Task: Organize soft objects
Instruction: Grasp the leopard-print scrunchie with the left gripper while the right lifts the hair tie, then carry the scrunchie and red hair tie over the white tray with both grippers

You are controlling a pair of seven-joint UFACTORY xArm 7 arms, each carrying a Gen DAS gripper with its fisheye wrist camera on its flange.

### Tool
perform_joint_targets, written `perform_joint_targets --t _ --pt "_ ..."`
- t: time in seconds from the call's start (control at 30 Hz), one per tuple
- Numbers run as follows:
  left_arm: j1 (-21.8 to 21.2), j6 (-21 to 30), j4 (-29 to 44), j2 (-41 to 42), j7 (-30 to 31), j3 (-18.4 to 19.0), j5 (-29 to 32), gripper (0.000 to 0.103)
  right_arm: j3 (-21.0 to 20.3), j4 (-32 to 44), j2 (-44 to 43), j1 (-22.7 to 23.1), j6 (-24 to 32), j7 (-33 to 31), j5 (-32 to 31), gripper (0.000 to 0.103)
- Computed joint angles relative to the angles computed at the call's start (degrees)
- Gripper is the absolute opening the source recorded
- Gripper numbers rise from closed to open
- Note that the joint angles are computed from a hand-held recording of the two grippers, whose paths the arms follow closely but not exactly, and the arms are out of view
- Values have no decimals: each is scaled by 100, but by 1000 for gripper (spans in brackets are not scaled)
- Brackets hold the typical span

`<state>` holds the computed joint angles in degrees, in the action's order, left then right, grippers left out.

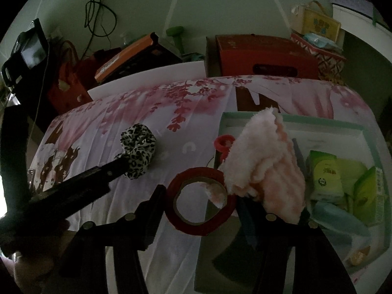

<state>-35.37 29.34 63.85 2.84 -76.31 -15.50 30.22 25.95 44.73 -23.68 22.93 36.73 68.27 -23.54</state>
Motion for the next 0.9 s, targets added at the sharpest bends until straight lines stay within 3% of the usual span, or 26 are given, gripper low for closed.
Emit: perform_joint_targets --t 0.13,0.2,0.5,0.7,0.9 --pt "-33 -145 81 164 13 25 28 47 1 19 24 12 4 -11 -12 60" --pt "-49 -219 98 237 109 43 -90 35 -9 1 20 16 -16 -8 -11 60" --pt "-59 -615 -81 194 202 131 -312 13 -9 0 32 18 -22 13 -7 60" --pt "-73 -572 -60 118 133 120 -177 10 -17 -10 22 18 -38 14 -17 60" --pt "-93 -340 56 -50 -159 52 368 10 13 -28 -9 6 -70 62 -34 60"
